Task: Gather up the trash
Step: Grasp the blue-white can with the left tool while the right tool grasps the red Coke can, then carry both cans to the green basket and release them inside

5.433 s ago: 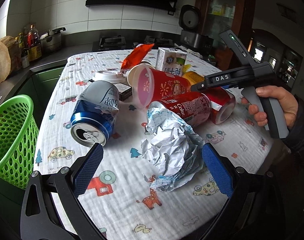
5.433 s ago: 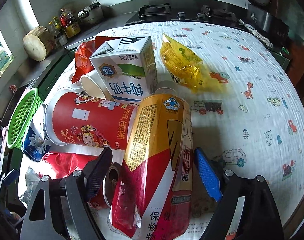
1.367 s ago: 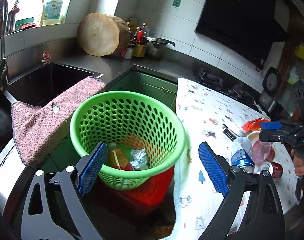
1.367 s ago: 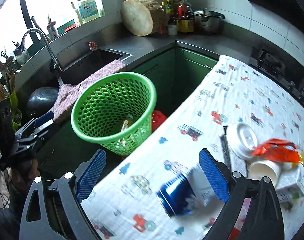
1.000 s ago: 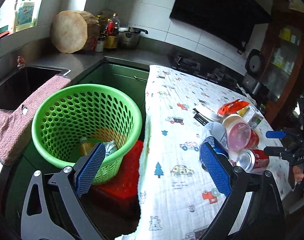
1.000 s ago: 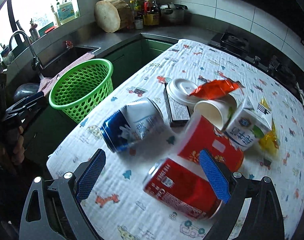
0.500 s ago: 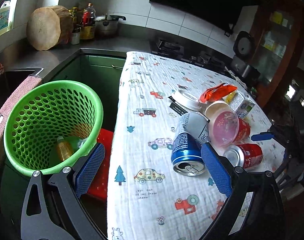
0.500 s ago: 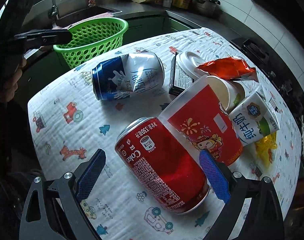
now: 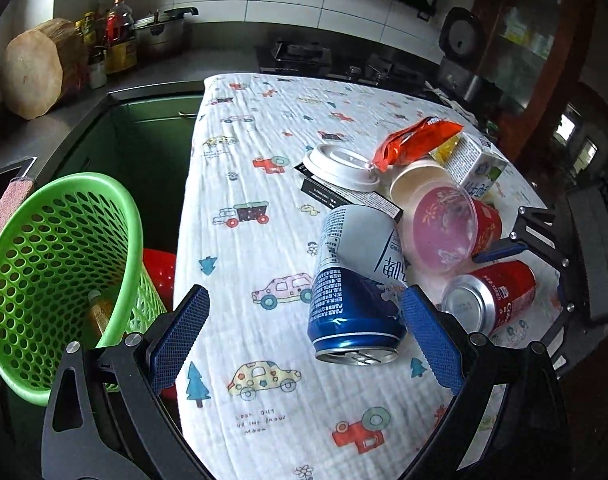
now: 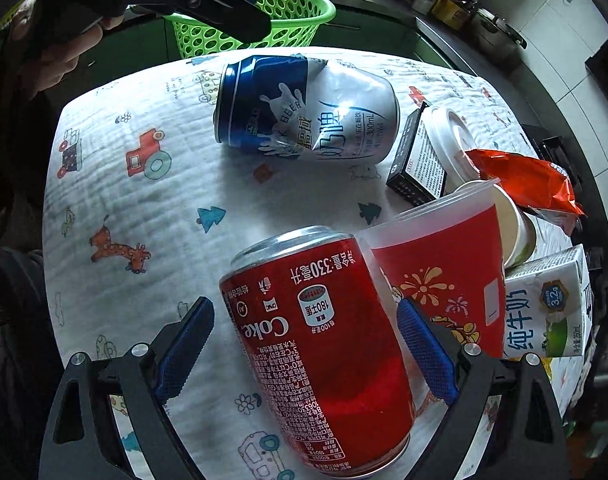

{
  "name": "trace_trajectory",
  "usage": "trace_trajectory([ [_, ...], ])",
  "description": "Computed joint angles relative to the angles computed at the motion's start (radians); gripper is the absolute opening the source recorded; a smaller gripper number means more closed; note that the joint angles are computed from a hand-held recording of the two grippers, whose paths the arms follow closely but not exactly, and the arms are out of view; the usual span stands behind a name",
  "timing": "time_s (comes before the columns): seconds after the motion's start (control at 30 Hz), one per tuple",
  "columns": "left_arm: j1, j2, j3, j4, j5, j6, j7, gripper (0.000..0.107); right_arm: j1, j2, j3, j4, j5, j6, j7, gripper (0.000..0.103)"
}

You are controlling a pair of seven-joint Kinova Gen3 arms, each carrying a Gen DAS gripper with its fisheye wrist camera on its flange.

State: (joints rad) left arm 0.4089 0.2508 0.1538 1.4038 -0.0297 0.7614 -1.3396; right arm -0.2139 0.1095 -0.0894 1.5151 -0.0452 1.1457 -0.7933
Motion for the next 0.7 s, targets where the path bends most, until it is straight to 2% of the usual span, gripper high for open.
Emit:
trace_trajectory([
  [0.13, 0.016, 0.052, 0.013, -0.075, -0.010, 0.054, -0.049, 0.096, 0.000, -0.003, 0.003, 0.019, 0.027, -0.022, 0.005, 0.075],
  [0.47, 0.091, 0.173, -0.005, -0.261, -0.053, 0.213, -0.102, 0.096, 0.057, -0.007, 0.030, 0.004, -0.059, 0.036, 0.009, 0.073],
  [0.7, 0.179, 0.250, -0.051, -0.367, -0.146, 0.312, -0.071, 0.096, 0.087, -0.010, 0.040, 0.004, -0.093, 0.057, -0.022, 0.073],
])
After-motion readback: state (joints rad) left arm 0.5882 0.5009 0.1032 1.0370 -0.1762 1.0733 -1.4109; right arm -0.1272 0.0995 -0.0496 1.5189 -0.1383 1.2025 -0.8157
